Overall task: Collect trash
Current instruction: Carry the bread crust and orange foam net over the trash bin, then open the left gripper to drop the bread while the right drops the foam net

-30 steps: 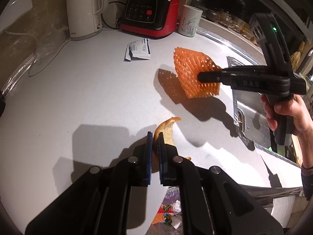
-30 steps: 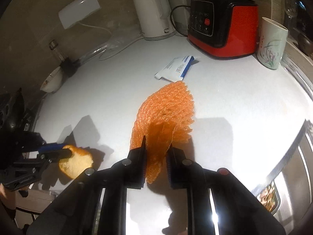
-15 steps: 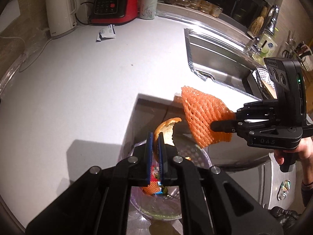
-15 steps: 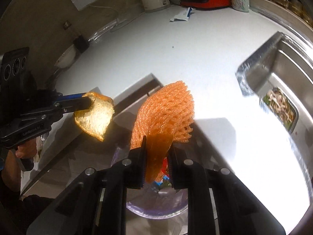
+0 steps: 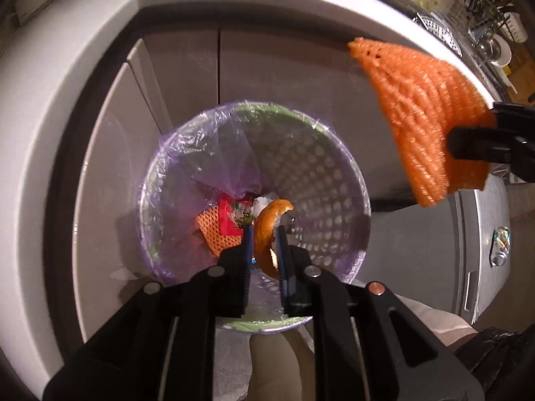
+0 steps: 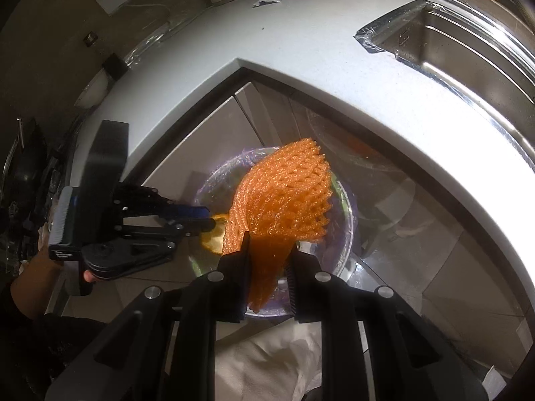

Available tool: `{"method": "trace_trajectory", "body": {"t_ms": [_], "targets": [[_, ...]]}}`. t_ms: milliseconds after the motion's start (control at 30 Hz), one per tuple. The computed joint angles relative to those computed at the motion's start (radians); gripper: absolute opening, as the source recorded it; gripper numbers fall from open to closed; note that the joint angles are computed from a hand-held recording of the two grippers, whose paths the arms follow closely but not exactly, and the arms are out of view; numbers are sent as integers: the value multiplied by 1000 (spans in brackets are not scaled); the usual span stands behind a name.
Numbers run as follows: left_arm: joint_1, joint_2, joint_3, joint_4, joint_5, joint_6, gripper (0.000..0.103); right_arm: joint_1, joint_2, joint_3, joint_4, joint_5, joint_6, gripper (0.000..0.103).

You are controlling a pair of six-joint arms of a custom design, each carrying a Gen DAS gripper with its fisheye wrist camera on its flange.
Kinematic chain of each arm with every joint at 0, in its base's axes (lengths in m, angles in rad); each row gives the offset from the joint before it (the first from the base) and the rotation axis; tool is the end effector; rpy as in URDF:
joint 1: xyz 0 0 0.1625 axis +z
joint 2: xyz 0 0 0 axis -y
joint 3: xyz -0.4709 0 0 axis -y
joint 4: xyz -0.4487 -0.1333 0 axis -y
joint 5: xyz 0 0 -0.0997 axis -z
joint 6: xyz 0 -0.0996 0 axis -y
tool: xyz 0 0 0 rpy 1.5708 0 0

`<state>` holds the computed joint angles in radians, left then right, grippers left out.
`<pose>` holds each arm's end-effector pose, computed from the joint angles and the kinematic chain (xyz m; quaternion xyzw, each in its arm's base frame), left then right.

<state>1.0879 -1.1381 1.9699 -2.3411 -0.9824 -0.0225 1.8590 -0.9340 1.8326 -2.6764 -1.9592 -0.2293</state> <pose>-0.1088 -0.6137 0.1695 0.2269 0.9293 -0.0440 0.2880 0.2838 -0.6209 0.1203 0.2304 -0.9486 0.1070 0.1889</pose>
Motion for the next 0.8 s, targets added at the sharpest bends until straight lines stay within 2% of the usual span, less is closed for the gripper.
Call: {"method": "trace_trajectory", "body": {"t_ms": [33, 100, 200, 400, 500, 800], "targets": [[-2, 7, 6, -9, 7, 4, 45, -1, -3, 6, -5, -3, 4, 20], [-11, 9, 21, -47, 21, 19, 57, -2, -7, 16, -16, -8, 13, 21], [-23, 4, 24, -63, 15, 43, 60, -3, -10, 28, -34, -8, 24, 21], [-51, -28, 23, -83, 49, 62, 64, 1, 9, 25, -41, -31, 4, 21], [-67, -60, 36, -106, 79, 59, 70, -6, 34, 15, -37, -35, -11, 21], [-95, -114, 43, -125, 162, 42, 74, -30, 131, -17, -47, -53, -60, 23]]}}
